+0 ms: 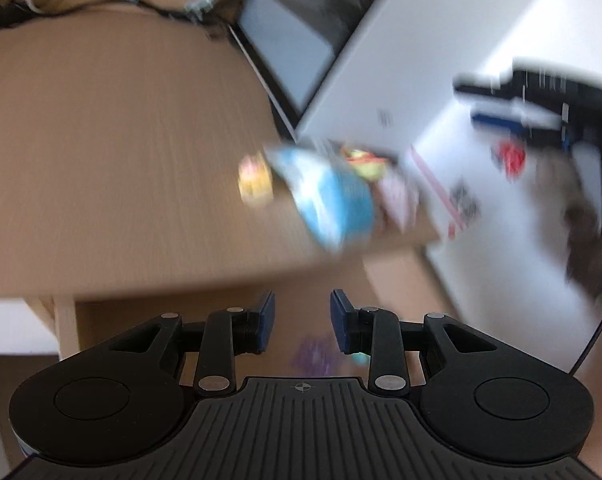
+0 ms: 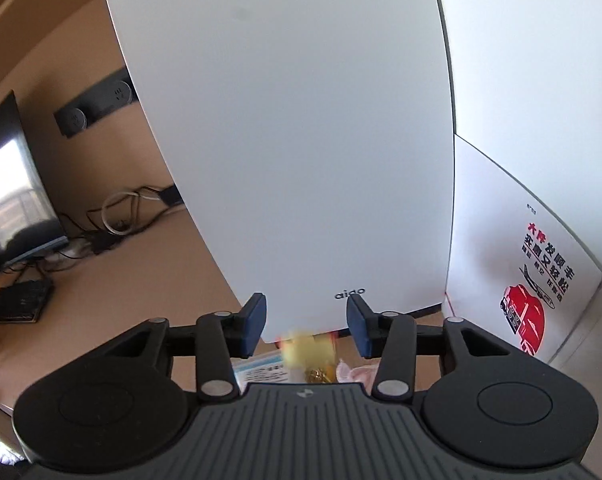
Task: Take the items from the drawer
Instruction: 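Carry the yellow bunny to the desk with the left tool while the right tool carries the square toy, then grasp the green bunny figure with the left tool while the right tool grasps the purple snowflake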
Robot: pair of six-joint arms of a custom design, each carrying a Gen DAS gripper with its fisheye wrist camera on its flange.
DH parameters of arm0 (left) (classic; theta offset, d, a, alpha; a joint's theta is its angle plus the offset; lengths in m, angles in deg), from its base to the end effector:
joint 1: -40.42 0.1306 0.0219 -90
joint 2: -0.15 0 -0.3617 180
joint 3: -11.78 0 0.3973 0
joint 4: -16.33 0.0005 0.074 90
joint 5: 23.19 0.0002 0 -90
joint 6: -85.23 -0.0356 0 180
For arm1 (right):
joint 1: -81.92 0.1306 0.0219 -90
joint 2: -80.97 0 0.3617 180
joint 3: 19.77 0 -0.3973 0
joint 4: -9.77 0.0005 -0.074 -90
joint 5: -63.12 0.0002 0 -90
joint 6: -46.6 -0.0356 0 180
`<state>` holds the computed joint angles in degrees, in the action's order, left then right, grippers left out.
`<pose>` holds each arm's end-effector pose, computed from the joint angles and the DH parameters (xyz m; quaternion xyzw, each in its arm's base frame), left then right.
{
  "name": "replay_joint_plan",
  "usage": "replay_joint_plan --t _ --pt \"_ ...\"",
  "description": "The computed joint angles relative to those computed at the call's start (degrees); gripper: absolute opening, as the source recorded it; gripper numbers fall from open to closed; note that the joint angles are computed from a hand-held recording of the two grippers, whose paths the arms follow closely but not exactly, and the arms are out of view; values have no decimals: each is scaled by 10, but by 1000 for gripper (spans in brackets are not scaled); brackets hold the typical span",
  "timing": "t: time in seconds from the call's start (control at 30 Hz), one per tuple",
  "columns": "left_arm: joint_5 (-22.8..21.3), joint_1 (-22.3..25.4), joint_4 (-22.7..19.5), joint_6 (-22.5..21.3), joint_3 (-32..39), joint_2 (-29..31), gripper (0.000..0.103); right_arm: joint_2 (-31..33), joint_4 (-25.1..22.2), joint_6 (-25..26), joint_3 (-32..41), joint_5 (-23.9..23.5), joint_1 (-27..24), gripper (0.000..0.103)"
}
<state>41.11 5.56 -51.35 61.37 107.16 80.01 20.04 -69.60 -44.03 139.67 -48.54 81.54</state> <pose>0.3416 -0.2198 0.5091 -0.3181 0.8687 -0.1101 0.3634 0.5835 0.0088 0.6365 -0.0731 0.8872 0.1705 0.4225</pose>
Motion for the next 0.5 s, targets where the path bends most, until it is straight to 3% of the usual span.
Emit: replay_joint_plan --t 0.13,0.2,0.37,0.47,0.5 --pt "75 3 11 -24 -10 18 33 -77 31 24 -130 -5 -9 59" --pt "108 8 19 -46 -7 30 33 -118 34 47 -195 5 -14 60" --pt "194 15 18 -89 15 80 33 -200 -1 66 -318 4 -44 63" --pt "212 19 8 -134 42 119 33 -234 -18 62 -367 5 -60 67" --pt "219 21 8 -128 46 127 33 -243 -27 62 -380 4 -65 67"
